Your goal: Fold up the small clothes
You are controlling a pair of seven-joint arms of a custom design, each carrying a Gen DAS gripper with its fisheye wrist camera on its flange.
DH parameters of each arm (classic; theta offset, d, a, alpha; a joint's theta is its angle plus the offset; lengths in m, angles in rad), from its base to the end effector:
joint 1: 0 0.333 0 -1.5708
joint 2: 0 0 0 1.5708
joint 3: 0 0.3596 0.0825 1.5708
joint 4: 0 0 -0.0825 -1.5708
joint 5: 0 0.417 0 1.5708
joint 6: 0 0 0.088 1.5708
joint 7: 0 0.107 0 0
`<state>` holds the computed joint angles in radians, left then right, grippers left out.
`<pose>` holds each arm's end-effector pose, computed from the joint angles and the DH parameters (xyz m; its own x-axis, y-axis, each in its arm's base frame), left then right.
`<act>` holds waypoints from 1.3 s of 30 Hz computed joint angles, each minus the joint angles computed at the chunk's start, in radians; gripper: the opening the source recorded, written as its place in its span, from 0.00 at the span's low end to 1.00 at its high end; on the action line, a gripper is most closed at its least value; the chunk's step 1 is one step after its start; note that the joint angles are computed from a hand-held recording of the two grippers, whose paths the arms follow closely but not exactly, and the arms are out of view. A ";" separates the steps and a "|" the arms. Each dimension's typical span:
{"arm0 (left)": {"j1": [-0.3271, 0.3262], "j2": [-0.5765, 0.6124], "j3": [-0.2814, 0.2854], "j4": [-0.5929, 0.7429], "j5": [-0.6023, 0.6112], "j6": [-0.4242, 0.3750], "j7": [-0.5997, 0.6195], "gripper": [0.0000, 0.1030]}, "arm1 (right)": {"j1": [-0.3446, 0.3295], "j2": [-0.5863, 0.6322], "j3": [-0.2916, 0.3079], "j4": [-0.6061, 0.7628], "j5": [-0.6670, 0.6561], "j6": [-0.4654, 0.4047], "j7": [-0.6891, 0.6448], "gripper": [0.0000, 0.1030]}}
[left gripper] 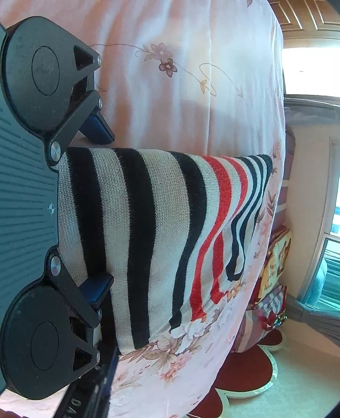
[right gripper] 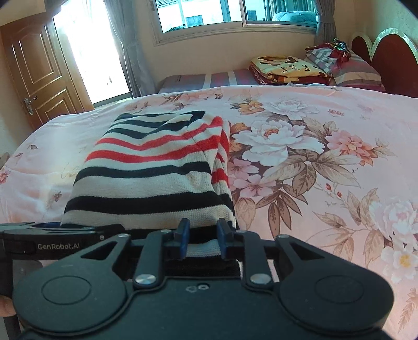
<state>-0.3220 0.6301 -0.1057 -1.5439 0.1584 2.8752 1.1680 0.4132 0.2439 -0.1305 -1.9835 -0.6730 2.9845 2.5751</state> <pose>0.7363 -0.3242 0.3834 -0.1831 -0.9646 0.1900 -0.7837 0.0265 -0.6206 0.6346 0.2362 0.4433 -0.0189 -0.9897 -0.1416 -0.7000 0.1142 -0.7049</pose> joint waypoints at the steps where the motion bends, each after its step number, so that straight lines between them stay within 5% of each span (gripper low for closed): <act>1: -0.008 -0.002 0.009 -0.001 0.006 -0.007 -0.008 1.00 | -0.006 0.002 0.011 -0.002 0.019 -0.021 -0.016 0.21; 11: -0.080 -0.034 0.090 -0.026 0.095 -0.049 -0.186 1.00 | 0.004 0.008 -0.009 -0.016 0.014 0.009 0.026 0.21; 17: -0.085 -0.031 0.088 0.005 0.153 -0.116 -0.239 1.00 | 0.014 0.011 -0.016 -0.010 -0.005 0.000 0.039 0.23; 19: -0.046 -0.031 0.043 0.010 0.128 -0.128 -0.209 1.00 | 0.013 0.011 -0.015 -0.010 -0.006 0.001 0.042 0.23; 23: -0.089 -0.036 0.109 -0.024 0.184 -0.056 -0.322 1.00 | 0.023 0.014 -0.026 -0.007 -0.031 0.002 0.061 0.24; 29: -0.108 -0.032 0.127 -0.014 0.247 -0.067 -0.368 1.00 | 0.043 0.021 -0.040 0.008 -0.110 -0.017 0.107 0.28; 35: -0.074 -0.023 0.087 0.000 0.222 -0.084 -0.340 1.00 | 0.026 0.029 -0.007 0.030 -0.132 -0.058 0.064 0.35; 39: -0.077 -0.024 0.082 0.031 0.238 -0.141 -0.298 1.00 | -0.040 0.017 0.060 0.022 0.010 -0.056 -0.078 0.35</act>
<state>-0.3987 0.6056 -0.0242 -1.5131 0.3960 2.7347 0.8701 0.3734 0.2611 -0.0700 -1.9614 -0.6628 2.9289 2.4967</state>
